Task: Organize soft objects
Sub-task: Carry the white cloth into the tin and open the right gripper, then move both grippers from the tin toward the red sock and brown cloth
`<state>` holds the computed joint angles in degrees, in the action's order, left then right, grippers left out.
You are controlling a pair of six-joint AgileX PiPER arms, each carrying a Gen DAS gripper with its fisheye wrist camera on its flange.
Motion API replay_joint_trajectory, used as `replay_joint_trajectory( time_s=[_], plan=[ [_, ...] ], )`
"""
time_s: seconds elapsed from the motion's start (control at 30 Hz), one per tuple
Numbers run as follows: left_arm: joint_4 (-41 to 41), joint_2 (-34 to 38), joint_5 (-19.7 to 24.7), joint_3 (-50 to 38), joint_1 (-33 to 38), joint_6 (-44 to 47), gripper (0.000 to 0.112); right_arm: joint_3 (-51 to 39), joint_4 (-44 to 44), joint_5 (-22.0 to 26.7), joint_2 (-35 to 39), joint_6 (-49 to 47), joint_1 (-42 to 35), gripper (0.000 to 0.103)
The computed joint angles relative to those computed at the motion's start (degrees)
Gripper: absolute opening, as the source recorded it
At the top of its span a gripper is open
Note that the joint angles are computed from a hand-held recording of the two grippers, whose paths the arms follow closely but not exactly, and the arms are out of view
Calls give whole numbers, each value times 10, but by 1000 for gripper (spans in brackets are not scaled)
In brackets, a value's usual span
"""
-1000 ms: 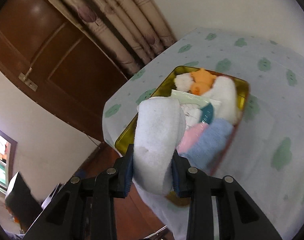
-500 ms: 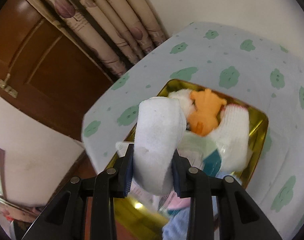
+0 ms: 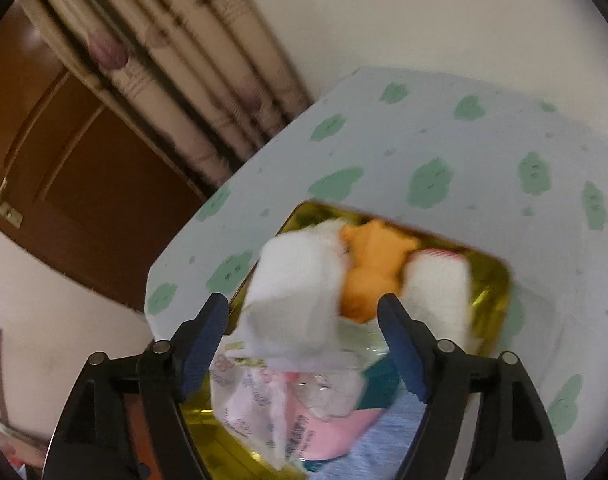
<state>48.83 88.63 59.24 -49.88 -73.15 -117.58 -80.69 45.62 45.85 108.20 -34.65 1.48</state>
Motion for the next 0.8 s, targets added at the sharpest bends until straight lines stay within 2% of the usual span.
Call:
replay_joint_trajectory(
  time_s=[0.07, 0.13, 0.17, 0.2, 0.3, 0.4, 0.57, 0.73, 0.8],
  plan=[
    [0, 1, 0, 0, 1, 1, 65, 53, 84, 6, -39, -83, -42, 75],
    [1, 2, -2, 0, 0, 1, 65, 141, 147, -1, -100, -179, -98, 80],
    [1, 2, -1, 0, -2, 1, 65, 183, 161, -9, -129, -217, -125, 86],
    [2, 2, 1, -1, -4, 1, 65, 211, 166, -14, -148, -242, -148, 90],
    [6, 5, 12, -6, -13, 2, 65, 308, 137, -39, -202, -324, -258, 91],
    [7, 13, 19, -18, -21, 12, 65, 366, 86, -87, -210, -405, -395, 91],
    [1, 45, 28, -56, -33, 50, 65, 352, 78, -138, -148, -547, -638, 91],
    [4, 87, 18, -102, -44, 103, 65, 279, 86, -194, -73, -605, -745, 93],
    [-4, 108, 4, -125, -43, 134, 65, 254, 80, -196, -50, -605, -764, 94]
  ],
)
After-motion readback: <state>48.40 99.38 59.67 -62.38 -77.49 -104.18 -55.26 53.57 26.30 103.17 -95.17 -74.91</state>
